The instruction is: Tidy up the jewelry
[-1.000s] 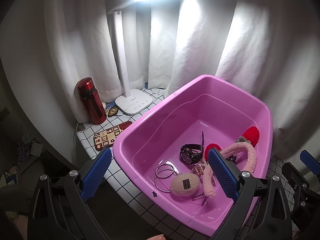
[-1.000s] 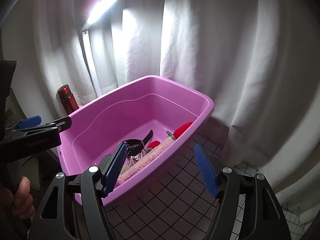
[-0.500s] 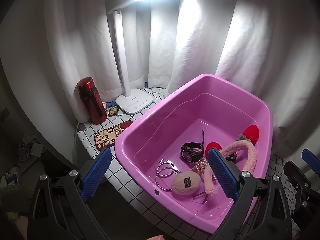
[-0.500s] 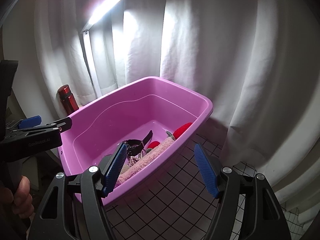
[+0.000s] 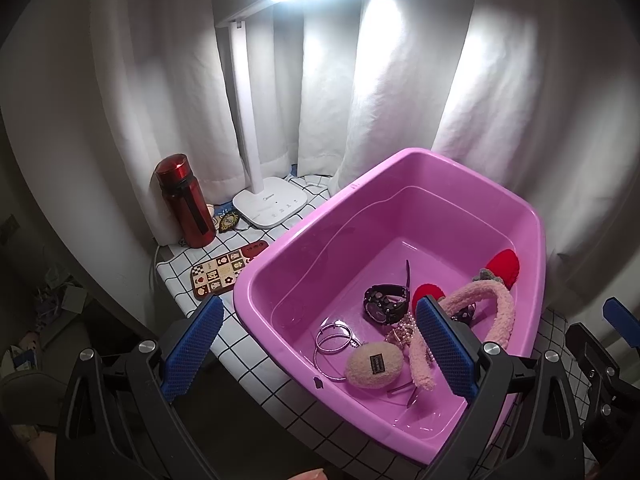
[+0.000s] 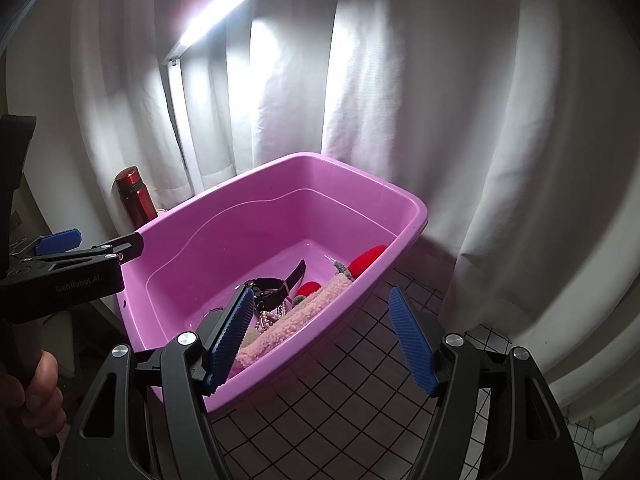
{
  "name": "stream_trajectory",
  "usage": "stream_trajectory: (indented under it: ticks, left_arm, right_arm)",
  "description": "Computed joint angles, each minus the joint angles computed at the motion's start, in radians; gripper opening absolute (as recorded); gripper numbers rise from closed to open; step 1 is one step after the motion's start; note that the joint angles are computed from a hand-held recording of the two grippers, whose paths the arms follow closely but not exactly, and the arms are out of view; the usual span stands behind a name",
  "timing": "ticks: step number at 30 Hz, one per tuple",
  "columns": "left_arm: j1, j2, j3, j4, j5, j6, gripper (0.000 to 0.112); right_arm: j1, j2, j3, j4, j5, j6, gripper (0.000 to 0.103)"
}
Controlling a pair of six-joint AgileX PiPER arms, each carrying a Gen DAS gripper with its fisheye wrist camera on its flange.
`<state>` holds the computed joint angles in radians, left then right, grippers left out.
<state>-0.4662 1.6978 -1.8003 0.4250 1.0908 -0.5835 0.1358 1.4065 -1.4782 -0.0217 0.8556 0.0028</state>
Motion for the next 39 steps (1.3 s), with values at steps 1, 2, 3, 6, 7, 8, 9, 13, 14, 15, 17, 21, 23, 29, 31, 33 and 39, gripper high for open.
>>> stream_trajectory:
  ticks: [1,2,3,6,7,8,9,13,14,15,17,21,23,29,31,33,39]
  left_arm:
    - [-0.001,0.0,0.0,0.003,0.002,-0.002,0.095]
    - [-0.001,0.001,-0.002,0.003,0.003,-0.002,0.095]
    - [0.001,0.0,0.0,-0.001,0.0,0.003,0.095]
    - [0.0,0.0,-0.001,0.0,0.0,0.003,0.095]
    - [0.0,0.0,-0.001,0.002,0.001,0.001,0.095]
    - [-0.001,0.0,0.0,0.001,0.001,0.001,0.095]
    - [0.0,-0.001,0.001,-0.001,-0.001,0.002,0.095]
    - [0.002,-0.003,0.003,-0.007,-0.001,0.005,0.095]
    - [0.003,-0.003,0.004,-0.009,-0.001,0.007,0.095]
    - [0.002,-0.004,0.004,-0.01,0.001,0.007,0.095]
    - [0.002,-0.003,0.004,-0.013,0.002,0.008,0.095]
    - [0.001,-0.002,0.002,-0.014,0.004,0.01,0.095]
    - [-0.001,-0.003,0.002,-0.012,0.005,0.008,0.095]
    - [0.001,-0.003,0.002,-0.02,0.007,0.011,0.095]
    - [0.002,-0.001,0.0,-0.02,0.009,0.011,0.095]
    - [0.001,-0.001,-0.002,-0.02,0.008,0.013,0.095]
    - [-0.006,-0.004,0.002,-0.017,0.001,0.008,0.095]
  right_arm:
    - [0.0,0.0,0.0,-0.002,0.0,0.001,0.067]
    - [0.0,-0.001,0.0,-0.001,0.0,0.0,0.067]
    - [-0.003,-0.001,0.001,0.006,0.001,-0.007,0.067]
    - [-0.001,-0.002,0.002,-0.003,0.001,0.0,0.067]
    - [-0.003,-0.003,0.003,0.0,0.002,-0.001,0.067]
    - [-0.007,-0.004,0.005,0.005,0.002,-0.006,0.067]
    - [-0.008,-0.005,0.006,0.007,0.003,-0.008,0.067]
    - [-0.008,-0.008,0.011,0.007,0.005,-0.012,0.067]
    - [-0.008,-0.009,0.012,0.008,0.006,-0.013,0.067]
    - [-0.01,-0.011,0.015,0.011,0.005,-0.016,0.067]
    - [-0.012,-0.013,0.018,0.016,0.006,-0.023,0.067]
    - [-0.012,-0.014,0.019,0.018,0.007,-0.025,0.067]
    - [-0.013,-0.014,0.021,0.021,0.006,-0.027,0.067]
    - [-0.011,-0.017,0.029,0.023,0.004,-0.028,0.067]
    - [-0.01,-0.016,0.029,0.02,0.005,-0.023,0.067]
    - [-0.009,-0.017,0.034,0.021,0.003,-0.022,0.067]
    - [-0.01,-0.019,0.04,0.025,0.002,-0.025,0.067]
